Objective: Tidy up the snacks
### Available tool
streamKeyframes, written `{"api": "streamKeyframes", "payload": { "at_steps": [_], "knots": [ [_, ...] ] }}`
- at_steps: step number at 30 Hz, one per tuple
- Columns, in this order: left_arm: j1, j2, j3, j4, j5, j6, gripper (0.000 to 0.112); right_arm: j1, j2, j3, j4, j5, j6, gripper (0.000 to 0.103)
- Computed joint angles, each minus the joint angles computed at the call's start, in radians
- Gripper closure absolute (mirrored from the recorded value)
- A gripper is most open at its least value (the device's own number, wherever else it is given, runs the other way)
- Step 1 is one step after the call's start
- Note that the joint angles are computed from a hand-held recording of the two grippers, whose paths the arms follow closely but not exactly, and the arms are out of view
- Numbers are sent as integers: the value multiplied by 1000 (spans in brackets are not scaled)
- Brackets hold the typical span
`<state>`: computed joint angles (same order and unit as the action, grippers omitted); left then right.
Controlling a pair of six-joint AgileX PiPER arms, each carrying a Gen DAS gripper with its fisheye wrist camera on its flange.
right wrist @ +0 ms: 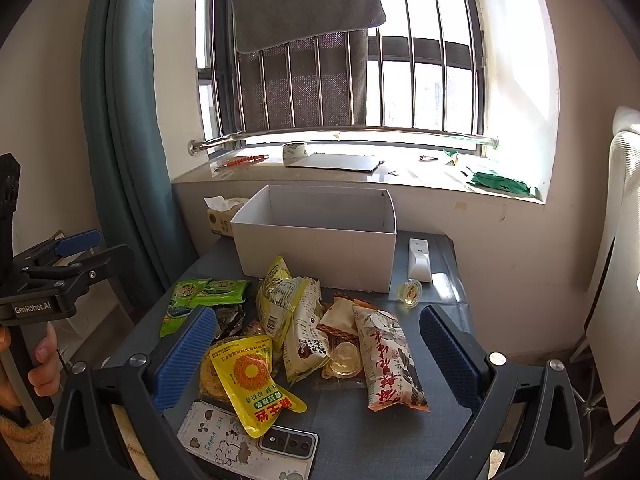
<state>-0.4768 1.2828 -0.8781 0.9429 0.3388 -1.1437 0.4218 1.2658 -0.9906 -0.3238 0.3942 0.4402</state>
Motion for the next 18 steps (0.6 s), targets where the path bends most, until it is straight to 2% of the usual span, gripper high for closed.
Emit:
{"api": "streamKeyframes", "payload": {
  "at_steps": [18],
  "knots": [
    [11,-8,9,-35,-13,29,9,0,4,-2,14,7,-6,0]
  ]
}}
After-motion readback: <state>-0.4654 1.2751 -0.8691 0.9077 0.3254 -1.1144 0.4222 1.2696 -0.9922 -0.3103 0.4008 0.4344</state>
